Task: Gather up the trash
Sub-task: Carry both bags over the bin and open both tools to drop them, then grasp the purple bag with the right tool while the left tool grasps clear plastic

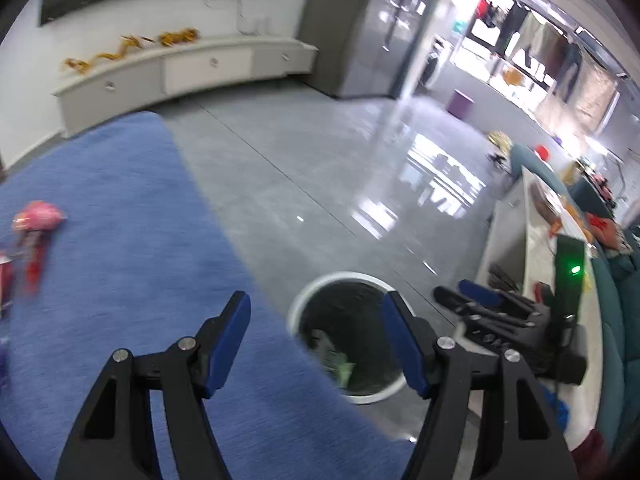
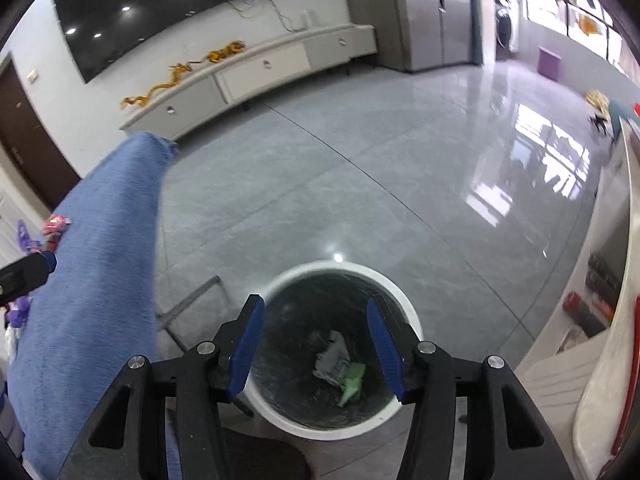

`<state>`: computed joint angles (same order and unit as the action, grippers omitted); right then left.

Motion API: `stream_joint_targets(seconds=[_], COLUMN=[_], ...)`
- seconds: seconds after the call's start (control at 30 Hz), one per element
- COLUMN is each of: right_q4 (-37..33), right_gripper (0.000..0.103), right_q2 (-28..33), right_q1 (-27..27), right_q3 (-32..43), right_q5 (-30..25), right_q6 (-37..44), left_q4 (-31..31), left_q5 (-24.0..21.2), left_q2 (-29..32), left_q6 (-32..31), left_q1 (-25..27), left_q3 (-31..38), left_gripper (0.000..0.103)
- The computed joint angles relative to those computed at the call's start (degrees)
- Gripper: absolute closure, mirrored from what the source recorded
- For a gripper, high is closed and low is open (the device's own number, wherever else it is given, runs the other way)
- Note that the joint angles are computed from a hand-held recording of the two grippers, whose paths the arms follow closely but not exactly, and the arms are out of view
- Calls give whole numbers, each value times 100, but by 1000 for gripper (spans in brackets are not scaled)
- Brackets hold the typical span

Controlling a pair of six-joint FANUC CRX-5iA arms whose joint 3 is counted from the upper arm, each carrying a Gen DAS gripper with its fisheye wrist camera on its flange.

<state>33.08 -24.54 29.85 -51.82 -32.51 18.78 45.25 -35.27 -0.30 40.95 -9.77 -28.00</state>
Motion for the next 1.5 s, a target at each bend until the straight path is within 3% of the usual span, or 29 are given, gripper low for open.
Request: stream_joint_targets(seconds=[0.2,0.43,0.73,0.93,1.07,1.37,1.5], right_q4=[353,233,-852,-2974,-3957,-5024,-5240], right_gripper=[52,52,52,52,52,52,53], right_q2=[100,598,1794,2960,3636,4698,4877], right_q1=[528,1069,1721,1926,1936,1790,1739], right_q3=[357,966,2274,3921,4881,6203,6391], right_q5=[-46,132,315,131,-229,-859,-959], right_q6=[-25,462,1974,4202,5150,5720,5694], left_q4=[494,949,1319,1251,1321,1968,2243], left_q5=[331,592,973,1022,1002,848,783], left_q2=[-795,-1384,-1208,-837,-628,-514,-506], left_q6=[-569,-1057,-1520,-1542,-1614,-2130,-2428], left_q1=[882,2217,3660,3889,3923,3927,3966], left_q3=[-813,-1583,-1910,-1855,-1855,-1927,-1982], left_gripper=[37,37,37,37,37,38,50])
